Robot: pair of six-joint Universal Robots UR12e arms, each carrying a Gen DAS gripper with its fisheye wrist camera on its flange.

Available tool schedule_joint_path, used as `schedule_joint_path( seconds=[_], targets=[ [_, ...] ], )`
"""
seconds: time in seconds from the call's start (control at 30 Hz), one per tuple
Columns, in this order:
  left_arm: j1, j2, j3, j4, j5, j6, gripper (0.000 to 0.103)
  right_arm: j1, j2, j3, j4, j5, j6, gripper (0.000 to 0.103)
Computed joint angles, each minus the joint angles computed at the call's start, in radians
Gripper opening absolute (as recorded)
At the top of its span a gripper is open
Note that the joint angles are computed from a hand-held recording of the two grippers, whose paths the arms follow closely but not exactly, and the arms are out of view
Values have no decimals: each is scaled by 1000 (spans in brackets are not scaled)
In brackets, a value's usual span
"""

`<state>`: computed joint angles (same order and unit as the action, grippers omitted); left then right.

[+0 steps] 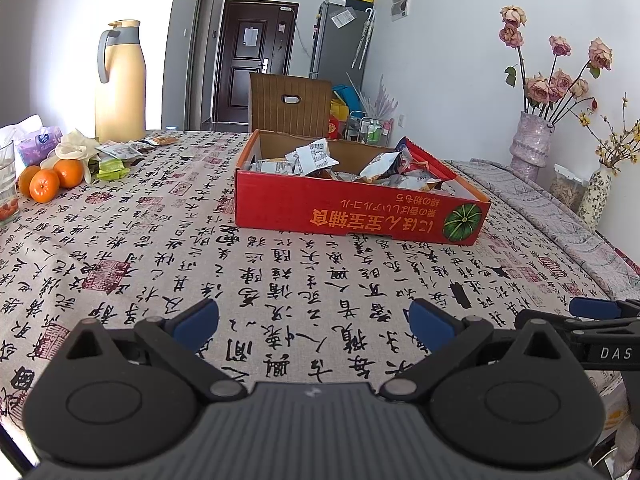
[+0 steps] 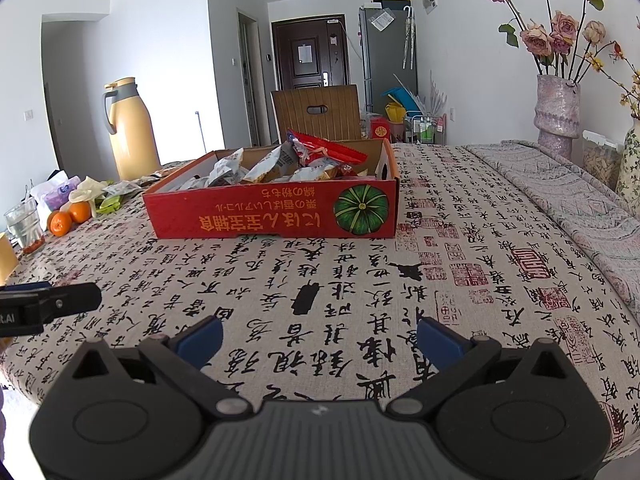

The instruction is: Organize snacks

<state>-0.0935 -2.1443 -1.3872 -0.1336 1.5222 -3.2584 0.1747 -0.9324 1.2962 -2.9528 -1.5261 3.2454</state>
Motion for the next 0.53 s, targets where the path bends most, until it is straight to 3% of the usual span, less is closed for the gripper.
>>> schedule_joint_path(
  seconds=[0.53],
  targets=[
    [5, -3, -1, 19, -23, 6, 103, 0, 1, 2, 7, -1, -3, 103]
  ],
)
